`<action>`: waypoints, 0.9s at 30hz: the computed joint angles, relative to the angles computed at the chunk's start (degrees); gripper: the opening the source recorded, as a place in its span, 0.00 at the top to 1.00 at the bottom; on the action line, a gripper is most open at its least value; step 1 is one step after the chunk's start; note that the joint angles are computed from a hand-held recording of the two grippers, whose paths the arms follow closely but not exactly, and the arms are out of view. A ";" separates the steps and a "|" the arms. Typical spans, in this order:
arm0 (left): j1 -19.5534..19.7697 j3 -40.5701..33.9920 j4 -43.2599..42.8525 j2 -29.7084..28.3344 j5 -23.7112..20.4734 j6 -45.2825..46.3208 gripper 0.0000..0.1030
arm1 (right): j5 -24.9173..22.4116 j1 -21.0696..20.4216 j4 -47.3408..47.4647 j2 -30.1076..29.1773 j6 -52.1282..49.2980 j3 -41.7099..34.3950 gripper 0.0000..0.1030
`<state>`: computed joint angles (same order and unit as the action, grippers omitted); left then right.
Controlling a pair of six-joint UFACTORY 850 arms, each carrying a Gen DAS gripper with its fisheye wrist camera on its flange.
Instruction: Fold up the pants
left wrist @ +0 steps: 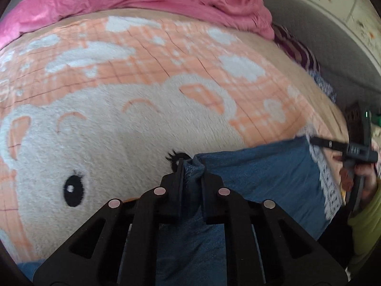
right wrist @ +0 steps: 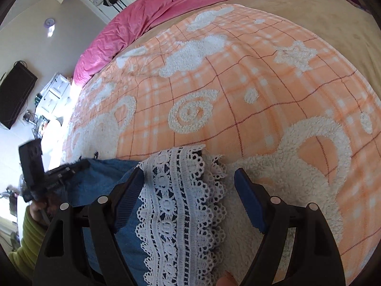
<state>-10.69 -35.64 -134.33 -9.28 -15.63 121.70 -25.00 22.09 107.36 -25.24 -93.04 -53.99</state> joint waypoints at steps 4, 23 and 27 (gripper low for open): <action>-0.03 -0.51 7.10 -1.25 0.88 -6.89 0.91 | 0.35 0.38 0.72 0.30 -1.41 0.56 0.26; 2.16 2.56 0.30 0.13 -7.27 -9.99 0.94 | -6.39 2.20 23.14 5.69 -25.86 5.77 0.84; 0.12 3.21 -18.20 3.80 -5.08 8.91 0.94 | -0.82 4.46 31.64 6.12 -37.53 2.31 0.84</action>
